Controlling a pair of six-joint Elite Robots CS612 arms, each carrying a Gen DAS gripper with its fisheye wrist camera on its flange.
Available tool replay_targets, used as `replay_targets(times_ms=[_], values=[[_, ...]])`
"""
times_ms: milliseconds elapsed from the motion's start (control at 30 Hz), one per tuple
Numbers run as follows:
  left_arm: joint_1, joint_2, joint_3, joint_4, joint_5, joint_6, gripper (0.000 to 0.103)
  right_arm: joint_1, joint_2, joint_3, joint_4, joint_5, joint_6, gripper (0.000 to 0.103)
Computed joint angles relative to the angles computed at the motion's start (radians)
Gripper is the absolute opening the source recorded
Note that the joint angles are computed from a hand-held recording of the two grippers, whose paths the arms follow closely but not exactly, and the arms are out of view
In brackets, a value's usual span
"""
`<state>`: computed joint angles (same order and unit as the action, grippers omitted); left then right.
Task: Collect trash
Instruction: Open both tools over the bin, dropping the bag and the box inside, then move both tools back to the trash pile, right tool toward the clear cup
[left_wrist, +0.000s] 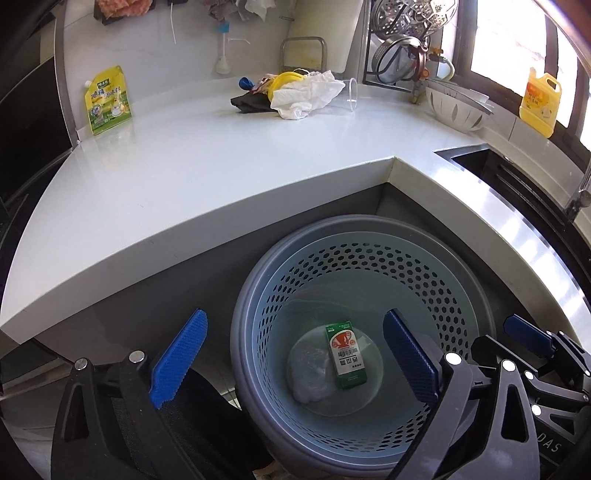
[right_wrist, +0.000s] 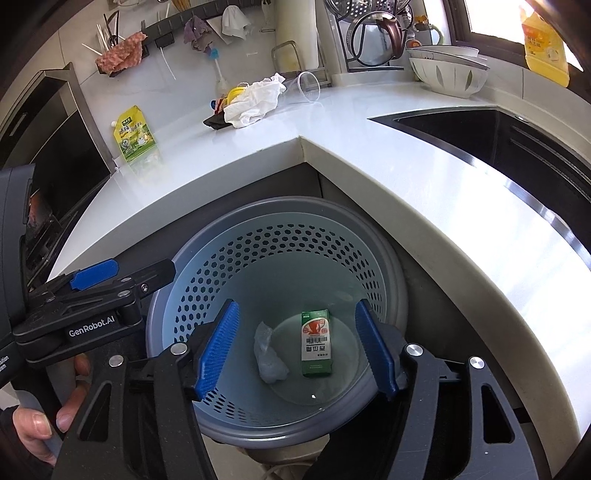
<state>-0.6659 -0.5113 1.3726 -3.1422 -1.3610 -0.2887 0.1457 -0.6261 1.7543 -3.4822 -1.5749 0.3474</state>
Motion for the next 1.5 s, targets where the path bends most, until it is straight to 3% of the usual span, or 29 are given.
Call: replay_targets(times_ms=[433,767,1000,1300,1500], values=[[0.024,0.007,-0.042,-0.042,0.022,-0.035,0.096,-0.009,0.001,-0.04,-0.016,-0.007,-0.011,0.069],[0.066,0.045,-0.195,-0.036,0.046,0.002,0.097,-0.031,-0.002,-0.15,0.019,-0.027,-0.107,0.072],[0.093,0.122,-0.395,0.038,0.065,0.025,0.097,-0.054,0.032,-0.284,0.082,-0.06,-0.173,0.072],[0.107,0.258,-0.68,0.189,0.062,0.038,0.097,-0.085,0.125,-0.507,0.226,0.006,-0.194,0.072],[0.105,0.334,-0.835,0.281,0.067,0.068,0.097,-0.093,0.198,-0.662,0.33,0.01,-0.223,0.072]])
